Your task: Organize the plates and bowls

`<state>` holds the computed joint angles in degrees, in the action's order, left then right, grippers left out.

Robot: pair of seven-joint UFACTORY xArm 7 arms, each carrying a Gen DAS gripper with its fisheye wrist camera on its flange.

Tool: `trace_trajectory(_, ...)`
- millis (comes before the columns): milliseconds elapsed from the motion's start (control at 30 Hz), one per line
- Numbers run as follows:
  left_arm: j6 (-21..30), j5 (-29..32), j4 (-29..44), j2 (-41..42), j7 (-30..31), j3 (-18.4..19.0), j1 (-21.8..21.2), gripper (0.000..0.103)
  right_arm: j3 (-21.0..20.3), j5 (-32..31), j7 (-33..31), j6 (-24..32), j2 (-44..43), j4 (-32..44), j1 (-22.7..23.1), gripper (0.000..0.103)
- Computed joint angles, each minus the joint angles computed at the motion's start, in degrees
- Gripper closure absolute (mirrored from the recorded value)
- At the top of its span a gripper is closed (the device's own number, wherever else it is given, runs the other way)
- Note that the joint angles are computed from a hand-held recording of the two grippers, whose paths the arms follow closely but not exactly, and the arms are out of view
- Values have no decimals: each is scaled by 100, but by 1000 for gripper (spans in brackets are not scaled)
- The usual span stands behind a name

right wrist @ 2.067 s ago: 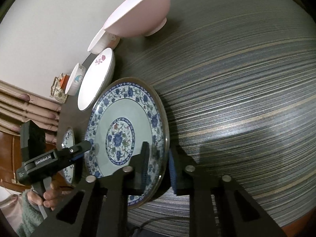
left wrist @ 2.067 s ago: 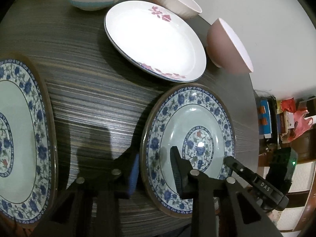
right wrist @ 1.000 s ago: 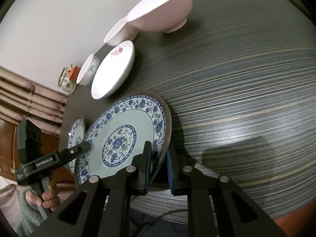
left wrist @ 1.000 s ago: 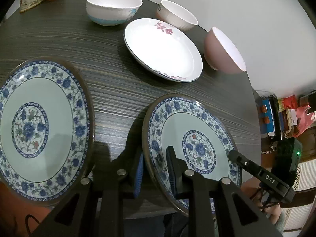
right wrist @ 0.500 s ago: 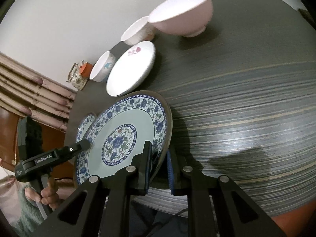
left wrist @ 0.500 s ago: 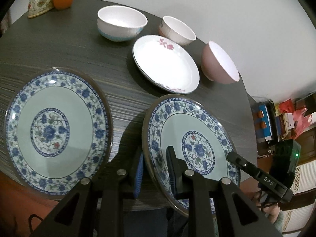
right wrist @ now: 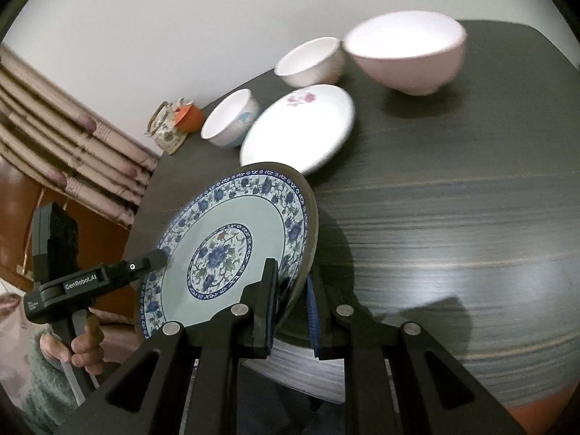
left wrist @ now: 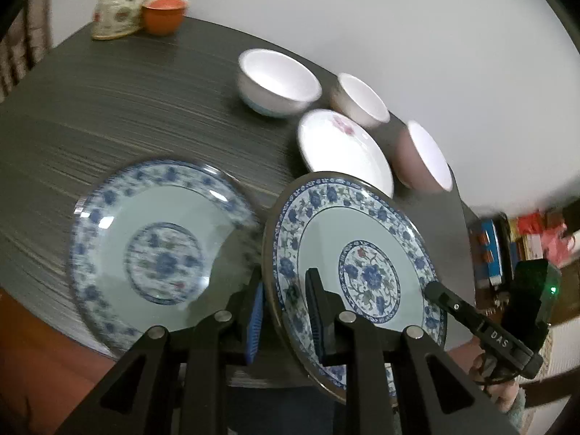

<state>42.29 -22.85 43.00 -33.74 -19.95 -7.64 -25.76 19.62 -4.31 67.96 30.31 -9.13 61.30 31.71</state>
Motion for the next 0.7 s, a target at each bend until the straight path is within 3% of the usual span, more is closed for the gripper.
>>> trace_trajectory(233, 9, 315, -326, -433, -203, 173, 464, 82, -45, -273, -369, 160, 1065, 1213, 214, 88)
trace_trajectory(700, -37, 926, -818, -702, -750, 257, 1167, 82, -643, -713, -1078, 1106, 3081, 3801, 1202, 88)
